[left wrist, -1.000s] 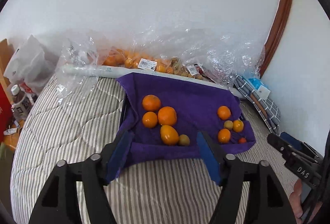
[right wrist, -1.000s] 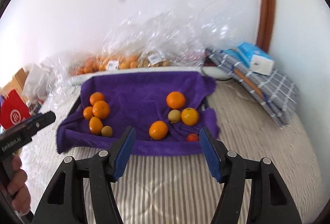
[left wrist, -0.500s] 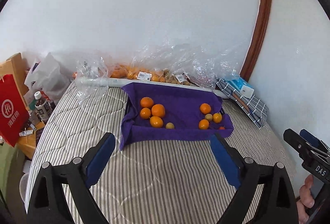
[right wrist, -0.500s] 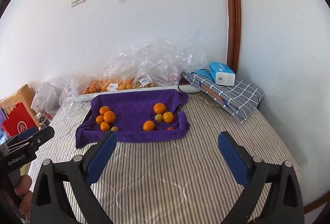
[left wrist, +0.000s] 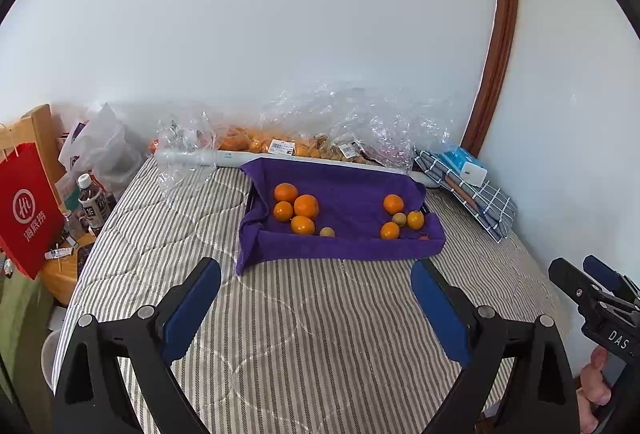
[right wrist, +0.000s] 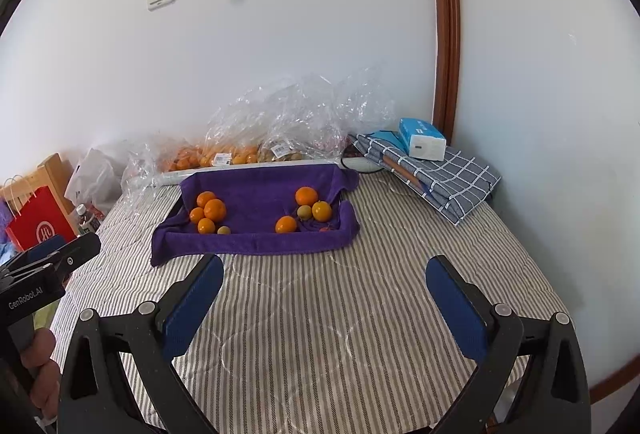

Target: Organize fruits

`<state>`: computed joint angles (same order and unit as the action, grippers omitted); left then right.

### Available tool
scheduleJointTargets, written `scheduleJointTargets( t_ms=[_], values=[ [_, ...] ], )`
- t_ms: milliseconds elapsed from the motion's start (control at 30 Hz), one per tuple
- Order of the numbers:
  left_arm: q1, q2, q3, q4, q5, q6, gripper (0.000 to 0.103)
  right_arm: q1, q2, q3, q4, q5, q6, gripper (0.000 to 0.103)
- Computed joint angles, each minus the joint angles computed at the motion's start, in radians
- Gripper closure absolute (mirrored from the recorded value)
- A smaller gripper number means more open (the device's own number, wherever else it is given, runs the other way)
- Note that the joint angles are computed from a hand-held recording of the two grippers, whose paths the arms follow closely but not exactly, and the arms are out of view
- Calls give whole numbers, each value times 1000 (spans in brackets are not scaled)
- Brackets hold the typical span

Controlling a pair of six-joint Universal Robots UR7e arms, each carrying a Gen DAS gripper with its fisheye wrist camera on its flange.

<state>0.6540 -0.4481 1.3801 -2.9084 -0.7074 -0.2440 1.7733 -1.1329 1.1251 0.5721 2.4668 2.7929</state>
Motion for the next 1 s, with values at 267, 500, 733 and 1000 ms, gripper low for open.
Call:
scheduleJointTargets(
  t_ms=[267, 500, 733, 1000],
  values=[
    [-3, -4, 7, 3, 0, -11, 7, 2, -9, 14, -8, 8, 1, 3],
    [-4, -7, 12, 6, 0, -15, 7, 3, -16, 21, -10, 6, 6, 3],
    [-2, -13, 21, 8, 1, -16, 7, 4, -20, 29, -8, 5, 11, 3],
    [-2, -16, 24, 5, 6, -10, 7, 10, -10, 23, -5, 12, 14, 3]
  ],
)
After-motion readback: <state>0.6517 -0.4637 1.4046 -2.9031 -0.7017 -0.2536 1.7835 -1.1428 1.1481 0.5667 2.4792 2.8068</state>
